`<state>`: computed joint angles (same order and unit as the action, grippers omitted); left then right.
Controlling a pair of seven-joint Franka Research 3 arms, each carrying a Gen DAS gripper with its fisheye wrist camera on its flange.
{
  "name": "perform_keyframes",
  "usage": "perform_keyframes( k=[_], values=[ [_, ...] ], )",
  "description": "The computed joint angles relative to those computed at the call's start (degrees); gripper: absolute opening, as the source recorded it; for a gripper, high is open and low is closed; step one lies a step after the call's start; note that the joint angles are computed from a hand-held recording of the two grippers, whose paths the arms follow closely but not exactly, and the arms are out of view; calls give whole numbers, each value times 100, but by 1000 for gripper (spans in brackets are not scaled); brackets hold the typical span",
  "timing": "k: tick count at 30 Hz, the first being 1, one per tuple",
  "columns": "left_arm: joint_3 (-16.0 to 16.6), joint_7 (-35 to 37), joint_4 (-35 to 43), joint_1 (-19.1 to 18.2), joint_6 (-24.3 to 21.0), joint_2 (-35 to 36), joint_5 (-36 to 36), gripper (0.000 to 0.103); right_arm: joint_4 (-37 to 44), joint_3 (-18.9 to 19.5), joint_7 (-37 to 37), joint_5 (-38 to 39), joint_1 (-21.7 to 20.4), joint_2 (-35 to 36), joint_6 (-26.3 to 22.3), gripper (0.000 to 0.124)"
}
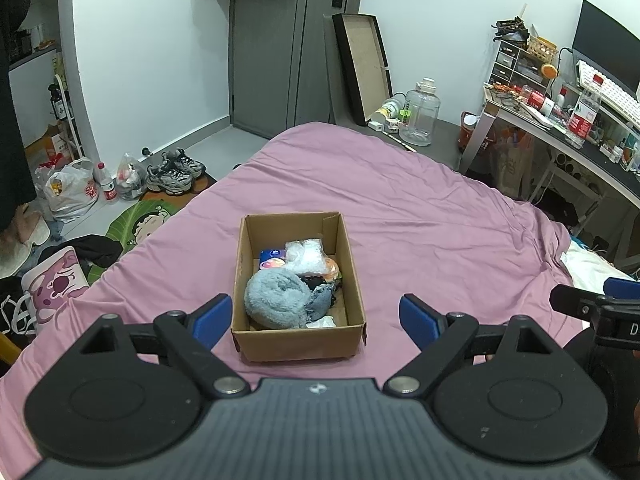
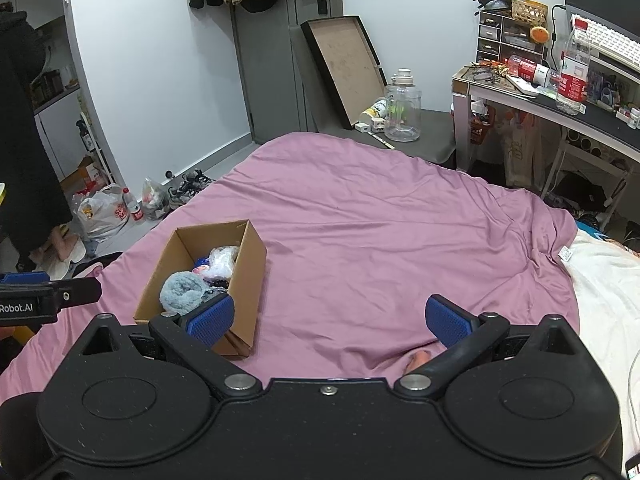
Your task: Organize soft objects
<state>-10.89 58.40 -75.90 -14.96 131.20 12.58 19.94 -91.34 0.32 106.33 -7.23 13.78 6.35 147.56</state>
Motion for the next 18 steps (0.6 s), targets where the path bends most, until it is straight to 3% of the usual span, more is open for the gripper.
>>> perform_keyframes(
  k=[18],
  values=[
    [-5, -12, 97, -44, -10, 96, -27, 89, -47, -13, 73, -101, -7, -21, -14, 103]
  ],
)
